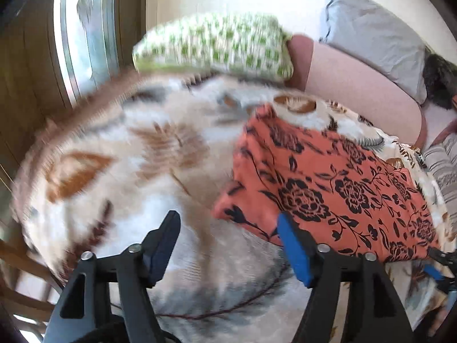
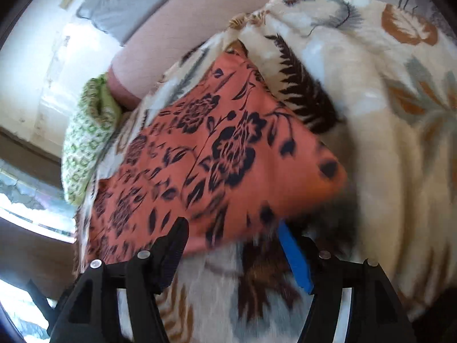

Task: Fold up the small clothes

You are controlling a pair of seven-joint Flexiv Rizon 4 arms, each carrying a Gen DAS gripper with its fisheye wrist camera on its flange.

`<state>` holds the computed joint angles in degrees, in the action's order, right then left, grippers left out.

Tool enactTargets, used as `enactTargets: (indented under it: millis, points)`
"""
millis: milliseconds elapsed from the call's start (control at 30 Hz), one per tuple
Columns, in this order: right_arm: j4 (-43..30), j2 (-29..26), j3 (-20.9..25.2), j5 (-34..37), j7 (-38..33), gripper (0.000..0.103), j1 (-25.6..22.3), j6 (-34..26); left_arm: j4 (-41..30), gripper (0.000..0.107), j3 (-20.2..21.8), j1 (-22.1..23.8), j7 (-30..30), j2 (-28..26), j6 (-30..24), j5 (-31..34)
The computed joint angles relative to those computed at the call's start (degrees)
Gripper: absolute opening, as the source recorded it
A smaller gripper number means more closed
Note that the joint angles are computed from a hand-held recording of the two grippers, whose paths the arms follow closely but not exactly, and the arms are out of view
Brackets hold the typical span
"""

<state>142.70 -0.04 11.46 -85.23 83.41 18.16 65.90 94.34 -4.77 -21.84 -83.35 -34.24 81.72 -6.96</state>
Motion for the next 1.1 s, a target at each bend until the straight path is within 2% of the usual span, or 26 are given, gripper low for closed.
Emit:
enactTargets:
  millis: [67,133,233,300,367,400,433,467,500,533,600,700,800,900,1100]
  points:
    - [-0.3,1.5,2.9,7.0,-6.6,0.070,2.6,-4.6,-1.3,0.073,1.4,-1.1,0.1,-0.2,1.9,1.5]
    - [-1.1,2.7,3.6,6.6,-8.7,0.070,3.9,-7.8,-4.5,0.081,2.7,-2.6,0.3,-1.7,1.7,2.5]
    - [-2.9,3.1,2.9,3.9,-10.4,0.070,3.9,-11.0,-11.2,0.081,4.7,-5.0,-0.1,-5.8,-1.2,3.7]
    - [-4.0,1.8,0.6,-1.2,-9.4,0.070,2.3,-9.1,-17.5,0.081,8.1,-7.7,-2.1,-9.7,-8.7,4.8]
    - [-4.8,-0.7,-1.0,-1.4,-10.5,0.070,0.7,-5.5,-23.6,0.081,9.7,-8.7,-4.3,-13.2,-18.8,6.9]
    - [-5.1,-2.8,-2.1,-2.5,-9.0,0.069,-0.3,-2.9,-25.0,0.082,10.6,-9.1,-3.4,-14.7,-22.3,5.2]
    - [-5.1,-4.1,-2.8,-3.9,-8.1,0.069,-1.2,-0.3,-24.6,0.082,9.5,-8.2,-3.4,-14.9,-22.3,4.4]
    - [-5.3,-6.2,-3.3,-2.4,-9.7,0.069,-1.6,2.0,-22.3,0.082,6.6,-6.0,-5.0,-13.8,-19.3,5.6]
    - [-5.4,-6.7,-2.9,-3.5,-9.4,0.068,-1.5,0.6,-21.3,0.082,5.6,-5.2,-5.2,-12.9,-19.3,6.3]
    - [-5.6,-6.3,-1.8,-0.9,-12.5,0.068,-0.5,-2.1,-21.1,0.082,5.8,-5.3,-5.1,-12.2,-20.0,6.7]
    - [-6.0,-5.5,-0.8,3.7,-17.4,0.068,0.7,-4.1,-19.5,0.082,6.5,-5.9,-6.0,-10.3,-18.2,8.8]
    - [-6.0,-3.2,0.0,1.7,-15.3,0.068,2.2,-7.7,-14.0,0.082,4.4,-4.7,-5.6,-6.0,-11.2,9.4]
    - [-7.2,-1.4,2.0,3.2,-17.3,0.068,4.6,-13.5,-10.2,0.087,5.9,-6.1,-6.9,-2.2,-5.1,11.2]
    - [-9.3,-0.6,3.9,6.2,-20.9,0.068,7.5,-20.2,-8.7,0.091,8.7,-8.4,-8.6,0.3,-1.5,13.5]
    - [-12.3,1.1,6.4,11.9,-25.3,0.068,11.8,-28.9,-5.1,0.092,7.0,-7.7,-7.0,4.0,0.4,13.3]
